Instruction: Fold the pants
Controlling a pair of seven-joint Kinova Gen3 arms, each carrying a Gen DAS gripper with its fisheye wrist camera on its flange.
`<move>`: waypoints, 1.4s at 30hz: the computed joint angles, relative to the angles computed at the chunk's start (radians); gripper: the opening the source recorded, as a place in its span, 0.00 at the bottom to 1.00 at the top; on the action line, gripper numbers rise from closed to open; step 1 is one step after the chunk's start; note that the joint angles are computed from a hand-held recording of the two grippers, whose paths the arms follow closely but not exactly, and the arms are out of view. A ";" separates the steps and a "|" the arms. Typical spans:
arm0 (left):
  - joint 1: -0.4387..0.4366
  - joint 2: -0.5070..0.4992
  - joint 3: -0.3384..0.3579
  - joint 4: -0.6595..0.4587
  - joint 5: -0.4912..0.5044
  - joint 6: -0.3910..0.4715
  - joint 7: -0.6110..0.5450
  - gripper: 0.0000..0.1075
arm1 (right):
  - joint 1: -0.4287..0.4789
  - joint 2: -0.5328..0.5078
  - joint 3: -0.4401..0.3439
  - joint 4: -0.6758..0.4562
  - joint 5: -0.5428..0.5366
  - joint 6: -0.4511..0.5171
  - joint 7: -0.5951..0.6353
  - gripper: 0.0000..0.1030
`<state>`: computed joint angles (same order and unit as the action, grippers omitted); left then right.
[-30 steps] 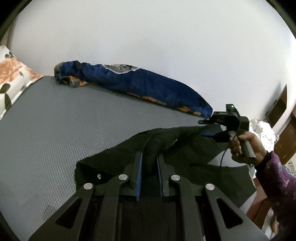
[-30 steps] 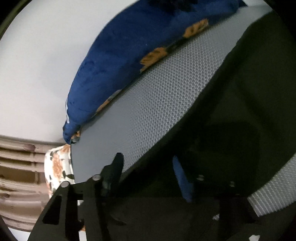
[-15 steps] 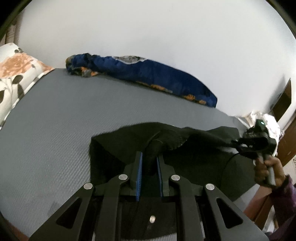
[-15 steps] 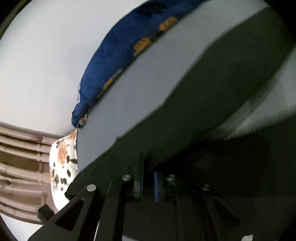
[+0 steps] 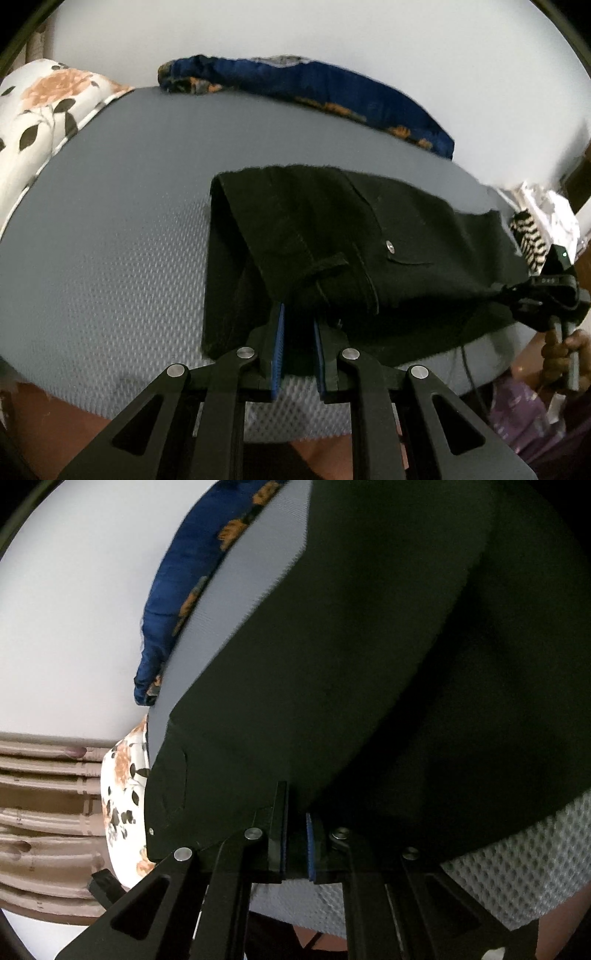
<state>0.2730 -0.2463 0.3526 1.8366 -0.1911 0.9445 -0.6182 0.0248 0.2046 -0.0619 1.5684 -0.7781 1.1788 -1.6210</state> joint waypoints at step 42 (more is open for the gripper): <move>0.412 0.776 -0.053 -0.808 0.010 0.024 -0.405 0.62 | 0.382 0.252 -0.013 -0.110 -0.400 0.032 0.278 0.97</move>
<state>0.6852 0.5302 0.2996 1.0287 -0.1815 0.9690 -1.0233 0.4066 0.4567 -0.0745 1.4584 -1.1783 1.2109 -1.3430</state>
